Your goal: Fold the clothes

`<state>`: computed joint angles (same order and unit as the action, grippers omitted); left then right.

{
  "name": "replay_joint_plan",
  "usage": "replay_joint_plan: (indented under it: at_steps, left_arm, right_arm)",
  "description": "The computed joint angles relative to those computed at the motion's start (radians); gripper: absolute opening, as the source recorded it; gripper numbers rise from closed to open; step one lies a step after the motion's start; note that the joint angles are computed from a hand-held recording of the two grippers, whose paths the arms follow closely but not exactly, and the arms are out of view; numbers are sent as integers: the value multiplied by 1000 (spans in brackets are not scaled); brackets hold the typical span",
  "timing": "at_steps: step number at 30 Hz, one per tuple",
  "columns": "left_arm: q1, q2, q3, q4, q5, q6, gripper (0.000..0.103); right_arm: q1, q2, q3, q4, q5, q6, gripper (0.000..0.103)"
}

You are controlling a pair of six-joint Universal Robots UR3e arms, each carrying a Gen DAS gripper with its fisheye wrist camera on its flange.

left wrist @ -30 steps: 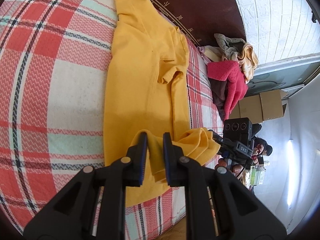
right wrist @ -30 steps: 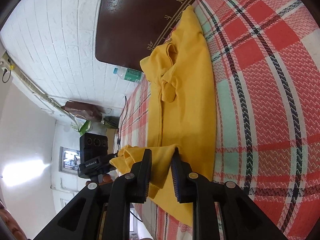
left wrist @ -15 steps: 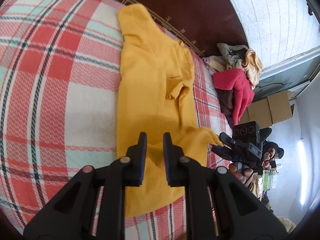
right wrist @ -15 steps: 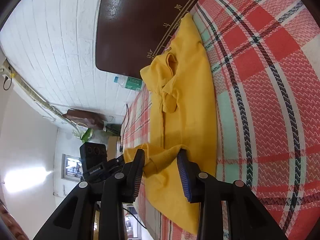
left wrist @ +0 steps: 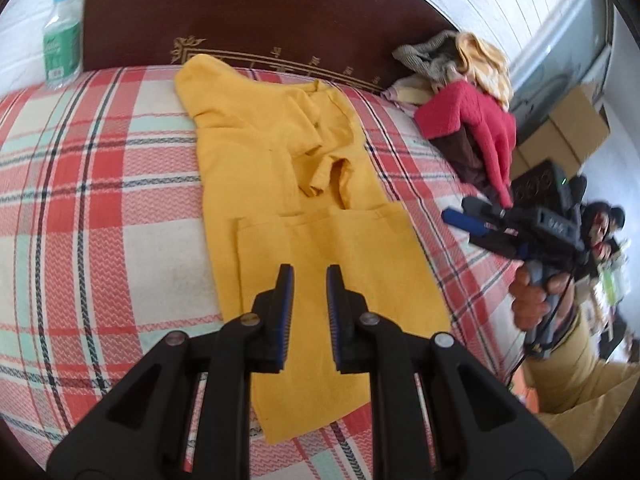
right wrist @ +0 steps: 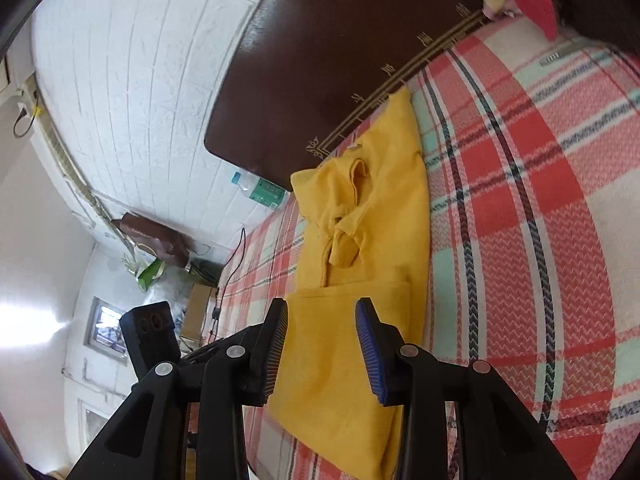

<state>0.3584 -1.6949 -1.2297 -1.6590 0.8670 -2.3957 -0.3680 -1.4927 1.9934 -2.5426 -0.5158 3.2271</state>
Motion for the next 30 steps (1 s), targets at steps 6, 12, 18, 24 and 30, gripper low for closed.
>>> replay_joint_plan:
  at_steps: [6, 12, 18, 24, 30]
  left_arm:
    - [-112, -9, -76, 225, 107, -87, 17]
    - [-123, -100, -53, 284, 166, -161, 17]
    - [-64, -90, -96, 266, 109, -136, 16]
    - [7, 179, -337, 304, 102, 126, 17]
    - [146, 485, -529, 151, 35, 460, 71]
  right_arm:
    - [170, 81, -189, 98, -185, -133, 37]
    - [284, 207, -310, 88, -376, -176, 37]
    - [291, 225, -292, 45, -429, -204, 37]
    - [244, 0, -141, 93, -401, -348, 56]
    - [411, -250, 24, 105, -633, -601, 74]
